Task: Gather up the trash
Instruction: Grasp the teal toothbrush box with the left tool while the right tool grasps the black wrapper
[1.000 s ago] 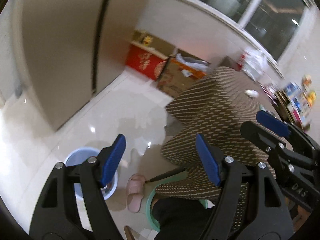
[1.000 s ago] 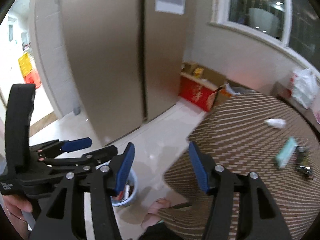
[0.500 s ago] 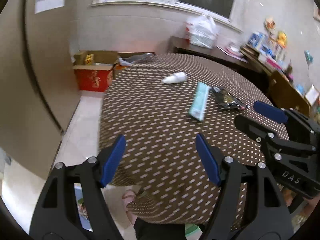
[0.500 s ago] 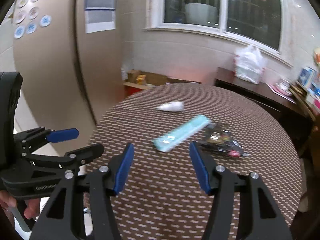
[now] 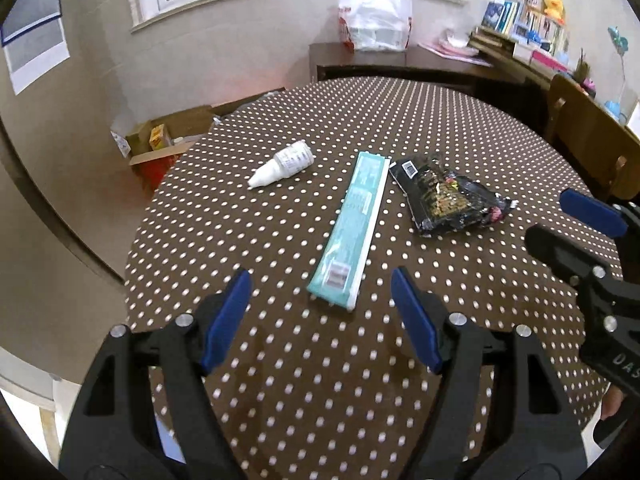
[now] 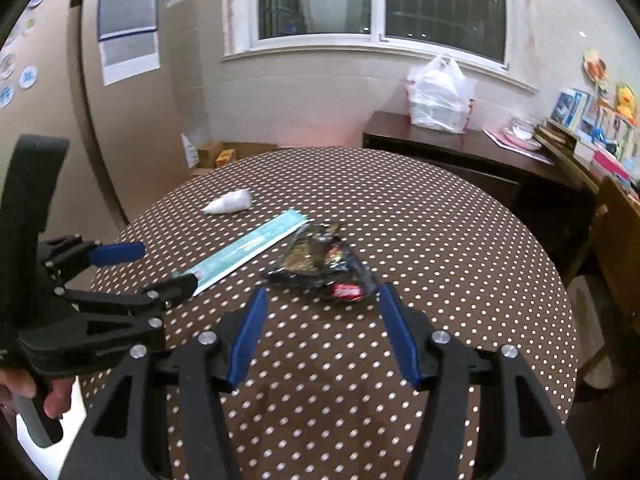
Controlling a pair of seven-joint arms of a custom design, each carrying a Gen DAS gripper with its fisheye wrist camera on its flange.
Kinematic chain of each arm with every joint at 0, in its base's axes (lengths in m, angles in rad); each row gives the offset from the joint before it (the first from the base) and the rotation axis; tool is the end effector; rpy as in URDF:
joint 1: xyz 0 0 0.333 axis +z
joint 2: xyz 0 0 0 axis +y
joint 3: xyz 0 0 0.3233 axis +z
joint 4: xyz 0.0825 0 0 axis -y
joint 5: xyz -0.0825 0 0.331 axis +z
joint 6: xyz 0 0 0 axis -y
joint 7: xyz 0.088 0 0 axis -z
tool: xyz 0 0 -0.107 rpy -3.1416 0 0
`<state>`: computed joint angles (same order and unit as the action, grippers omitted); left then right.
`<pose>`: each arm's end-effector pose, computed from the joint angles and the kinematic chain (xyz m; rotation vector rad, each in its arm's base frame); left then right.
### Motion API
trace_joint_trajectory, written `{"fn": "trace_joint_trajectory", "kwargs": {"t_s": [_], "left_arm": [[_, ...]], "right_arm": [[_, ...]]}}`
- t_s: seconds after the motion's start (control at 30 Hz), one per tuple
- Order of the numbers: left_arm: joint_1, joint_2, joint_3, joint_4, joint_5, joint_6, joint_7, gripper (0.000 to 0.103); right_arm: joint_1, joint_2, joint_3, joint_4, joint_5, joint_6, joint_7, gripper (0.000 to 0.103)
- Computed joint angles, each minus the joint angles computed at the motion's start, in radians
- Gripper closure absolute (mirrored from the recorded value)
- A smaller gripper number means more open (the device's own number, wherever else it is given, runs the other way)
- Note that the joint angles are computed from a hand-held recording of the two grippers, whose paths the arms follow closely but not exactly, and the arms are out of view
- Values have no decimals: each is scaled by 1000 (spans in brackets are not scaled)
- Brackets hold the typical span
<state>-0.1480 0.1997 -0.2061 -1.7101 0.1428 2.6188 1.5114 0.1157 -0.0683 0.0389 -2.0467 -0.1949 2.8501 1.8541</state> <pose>0.5847 -0.2063 0.5796 -1.4591 2.1373 -0.7519 0.5269 0.0933 0.6032 -1.7106 1.6547 -0.7390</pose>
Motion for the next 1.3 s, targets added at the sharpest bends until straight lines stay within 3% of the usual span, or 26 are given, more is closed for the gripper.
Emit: {"fn": "trace_joint_trajectory", "kwargs": {"t_s": [0.17,0.27,0.37,0.4,0.43,0.53,0.6,0.67,0.73,0.9,1.0,1.03,1.13,1.2,1.3], "left_arm": [[-31,88,11,126,76,-92,-11,40],[-38,131,7,185,84,-129,-3,50],[-47,155,8,217,96,-127,0,60],[-46,160,3,225,88,-133,7,70],[-38,164,-10,229,66,-134,32,74],[-51,157,2,203,98,-94,30,77],[-45,146,4,180,91,-63,22,87],[2,135,-31,164,-11,-47,60,91],[47,123,-64,140,-118,-33,117,92],[74,100,-69,97,-225,1,164,94],[74,93,-64,90,-242,5,186,94],[73,84,-59,77,-243,12,185,95],[80,74,-57,68,-265,15,193,95],[88,61,-60,55,-294,15,204,96],[110,23,-71,12,-368,33,251,96]], "right_arm": [[4,43,-14,43,44,-15,-15,46],[15,77,-21,86,46,-38,-12,46],[29,106,-31,122,62,-53,-17,46],[33,121,-34,140,72,-60,-19,46],[37,130,-37,152,82,-66,-26,46],[48,163,-47,194,100,-85,-23,46],[51,182,-48,221,145,-98,-40,46],[55,195,-50,237,172,-102,-60,46],[61,214,-49,264,195,-117,-78,46],[86,279,-60,362,198,-197,-78,46],[100,315,-64,421,193,-273,-79,57],[102,316,-63,421,197,-275,-84,66],[118,309,-67,411,171,-272,-93,72],[127,299,-69,395,149,-261,-93,73],[111,258,-45,339,218,-217,-139,75]]}}
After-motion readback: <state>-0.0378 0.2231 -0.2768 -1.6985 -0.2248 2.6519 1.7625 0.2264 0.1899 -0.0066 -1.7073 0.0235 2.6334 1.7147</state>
